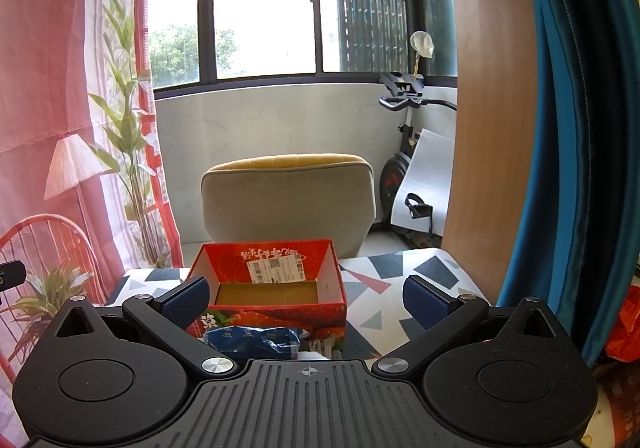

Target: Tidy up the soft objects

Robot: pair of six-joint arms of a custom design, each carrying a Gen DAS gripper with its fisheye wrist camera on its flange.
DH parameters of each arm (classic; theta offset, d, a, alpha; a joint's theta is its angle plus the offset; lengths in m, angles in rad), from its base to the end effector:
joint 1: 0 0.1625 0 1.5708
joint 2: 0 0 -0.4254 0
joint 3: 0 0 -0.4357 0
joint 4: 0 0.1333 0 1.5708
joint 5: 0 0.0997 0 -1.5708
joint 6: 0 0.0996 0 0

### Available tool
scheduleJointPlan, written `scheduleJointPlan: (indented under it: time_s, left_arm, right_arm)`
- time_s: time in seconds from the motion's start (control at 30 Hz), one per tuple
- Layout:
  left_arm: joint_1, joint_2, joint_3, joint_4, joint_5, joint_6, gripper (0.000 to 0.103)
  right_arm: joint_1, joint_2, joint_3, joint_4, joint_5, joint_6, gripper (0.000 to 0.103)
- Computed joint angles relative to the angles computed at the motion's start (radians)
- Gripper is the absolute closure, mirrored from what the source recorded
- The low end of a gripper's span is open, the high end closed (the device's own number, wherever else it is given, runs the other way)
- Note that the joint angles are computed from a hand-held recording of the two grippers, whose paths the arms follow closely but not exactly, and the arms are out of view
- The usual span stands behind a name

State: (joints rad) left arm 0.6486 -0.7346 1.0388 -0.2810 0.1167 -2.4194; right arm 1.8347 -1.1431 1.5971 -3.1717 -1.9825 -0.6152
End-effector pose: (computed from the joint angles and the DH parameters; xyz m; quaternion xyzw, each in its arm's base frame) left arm -0.4500 -0.6325 0.2172 0.0754 0.7040 -0.5670 0.4209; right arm 0.2708 -0.6439 0.4118 0.2496 -0.7913 0.4929 0.2619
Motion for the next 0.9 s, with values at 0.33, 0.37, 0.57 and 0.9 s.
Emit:
scheduleJointPlan:
  time_s: [0.33, 0.37, 0.57, 0.9]
  left_arm:
    - [0.001, 0.008, -0.015, 0.036, -0.001, -0.034, 0.000]
    - [0.001, 0.007, -0.014, 0.031, -0.001, -0.030, 0.000]
    - [0.001, 0.003, -0.002, 0.007, -0.002, -0.012, 0.000]
    - [0.011, 0.044, -0.077, 0.185, -0.010, -0.163, 0.000]
  right_arm:
    - [0.001, -0.003, 0.001, 0.005, 0.000, 0.002, 0.000]
    - [0.002, -0.003, 0.001, 0.005, 0.000, 0.002, 0.000]
    - [0.001, -0.007, 0.001, 0.008, 0.005, 0.002, 0.000]
    - [-0.011, -0.013, 0.004, 0.020, 0.036, 0.030, 0.000]
